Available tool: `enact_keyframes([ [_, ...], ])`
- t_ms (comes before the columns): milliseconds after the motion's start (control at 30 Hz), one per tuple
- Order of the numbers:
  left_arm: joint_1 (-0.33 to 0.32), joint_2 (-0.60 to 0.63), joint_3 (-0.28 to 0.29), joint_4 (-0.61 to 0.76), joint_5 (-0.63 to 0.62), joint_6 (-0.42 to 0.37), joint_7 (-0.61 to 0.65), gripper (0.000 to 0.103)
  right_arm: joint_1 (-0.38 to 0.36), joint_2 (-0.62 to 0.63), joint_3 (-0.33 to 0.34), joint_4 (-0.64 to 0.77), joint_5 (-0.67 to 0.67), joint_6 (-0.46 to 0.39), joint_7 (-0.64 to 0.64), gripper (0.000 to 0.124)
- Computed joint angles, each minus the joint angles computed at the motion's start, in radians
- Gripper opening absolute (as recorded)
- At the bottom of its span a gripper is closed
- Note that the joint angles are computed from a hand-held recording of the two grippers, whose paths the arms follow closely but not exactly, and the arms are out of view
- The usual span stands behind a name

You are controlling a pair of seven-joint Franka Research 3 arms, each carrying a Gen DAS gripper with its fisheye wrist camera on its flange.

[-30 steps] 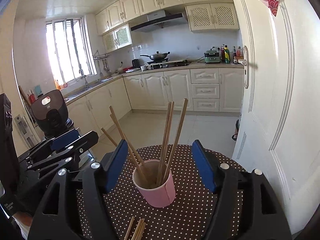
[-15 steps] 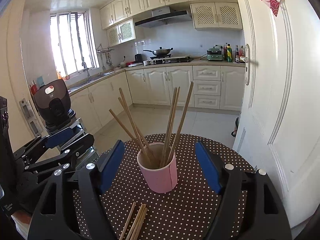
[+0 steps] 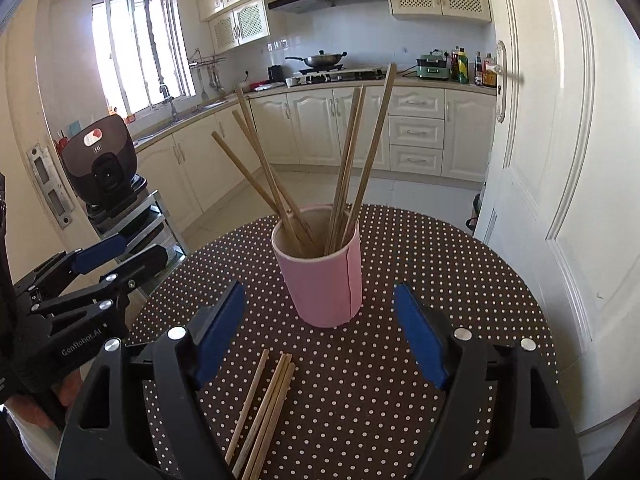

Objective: Organize utensils
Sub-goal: 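Move the left tool back to the chopstick row while the right tool returns there too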

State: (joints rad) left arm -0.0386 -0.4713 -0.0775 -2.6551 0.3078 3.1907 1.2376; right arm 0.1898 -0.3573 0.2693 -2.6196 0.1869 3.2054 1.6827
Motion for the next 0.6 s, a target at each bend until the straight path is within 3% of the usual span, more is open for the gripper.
enact_keyframes([
  [100,-0.072,0.001,0.072,-0.006,-0.024,-0.036,0.031,0.068,-0.011,0.011,0.015,0.003,-0.013,-0.046,0.008,0.073],
  [167,-0.082,0.001,0.082,-0.013,-0.039,-0.047,0.045,0.068,0.002,0.024,0.002,0.01,-0.025,-0.076,0.008,0.073],
  [400,-0.05,0.007,0.044,-0.044,-0.053,-0.092,0.061,0.071,0.004,0.062,-0.002,0.02,-0.095,-0.155,0.055,0.073],
  [600,-0.06,0.034,0.049,-0.047,-0.084,-0.151,0.078,0.071,-0.014,0.096,0.011,0.018,-0.188,-0.187,0.129,0.073],
])
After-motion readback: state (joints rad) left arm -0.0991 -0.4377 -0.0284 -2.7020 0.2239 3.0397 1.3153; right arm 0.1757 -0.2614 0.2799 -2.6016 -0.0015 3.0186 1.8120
